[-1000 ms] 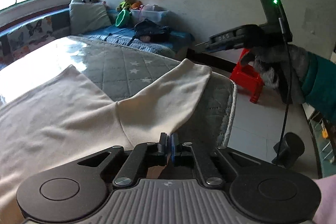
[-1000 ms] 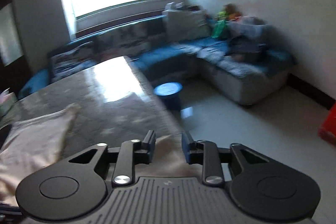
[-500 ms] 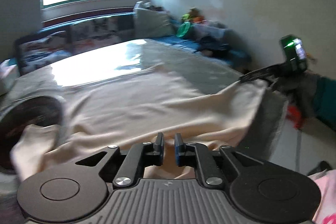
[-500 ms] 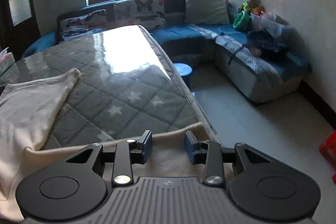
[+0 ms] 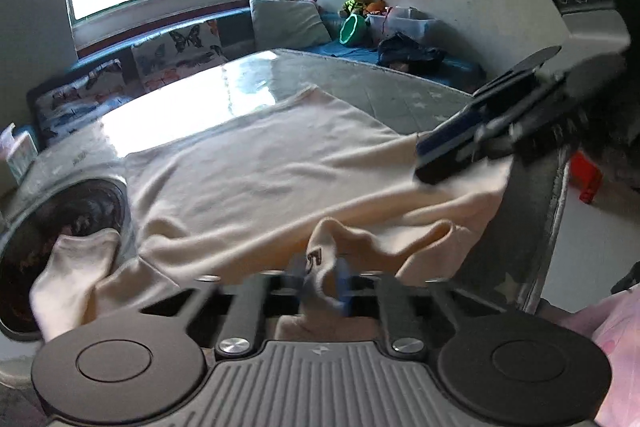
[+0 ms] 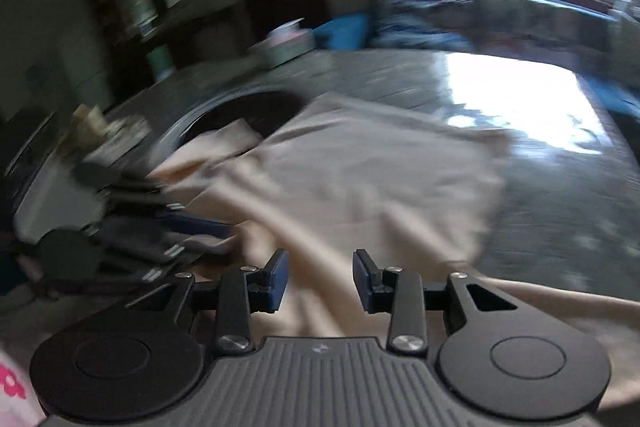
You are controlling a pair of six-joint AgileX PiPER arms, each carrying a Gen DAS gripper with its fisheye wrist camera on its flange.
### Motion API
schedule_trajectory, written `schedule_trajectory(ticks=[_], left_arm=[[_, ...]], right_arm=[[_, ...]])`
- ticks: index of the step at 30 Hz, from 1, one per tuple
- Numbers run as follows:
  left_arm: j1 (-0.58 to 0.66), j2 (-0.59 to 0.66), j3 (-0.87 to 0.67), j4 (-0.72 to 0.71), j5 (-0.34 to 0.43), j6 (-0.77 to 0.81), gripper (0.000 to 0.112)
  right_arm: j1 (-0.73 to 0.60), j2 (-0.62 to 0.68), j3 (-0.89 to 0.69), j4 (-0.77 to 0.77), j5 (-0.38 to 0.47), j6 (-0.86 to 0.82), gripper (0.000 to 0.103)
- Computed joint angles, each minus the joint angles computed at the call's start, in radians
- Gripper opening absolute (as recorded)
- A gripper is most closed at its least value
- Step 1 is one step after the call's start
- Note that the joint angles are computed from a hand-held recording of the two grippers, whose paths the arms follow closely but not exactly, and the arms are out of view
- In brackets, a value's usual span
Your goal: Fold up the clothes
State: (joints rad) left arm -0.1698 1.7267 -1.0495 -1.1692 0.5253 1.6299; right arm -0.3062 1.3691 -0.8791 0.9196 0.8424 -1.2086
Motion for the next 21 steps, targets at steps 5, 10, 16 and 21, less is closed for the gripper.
schedule_trajectory(ticks=[5,10,16,21], left_arm=[[0.067,-0.081,0.075,-0.124,0.084,0.150,0.003],[0.130,-0.150,0.125,-0.048,0.177,0.174,0.004],[0.166,-0.127,0.099,0.037,0.227,0.088,0.009],[0.195,-0.099,0.035,-0.075,0.271,0.087,0.009]], right_arm=[[0.124,-0.010,0.017,-0.053,-0.030,0.005,0.036],[0.143,-0.010,0.009,-0.078,0.017,0.014,0.036],[0.137,-0.031,0.037,-0.141,0.106,0.025,0.039],[0.075,-0.050,0.007,-0.138,0.197,0.005,0.039]])
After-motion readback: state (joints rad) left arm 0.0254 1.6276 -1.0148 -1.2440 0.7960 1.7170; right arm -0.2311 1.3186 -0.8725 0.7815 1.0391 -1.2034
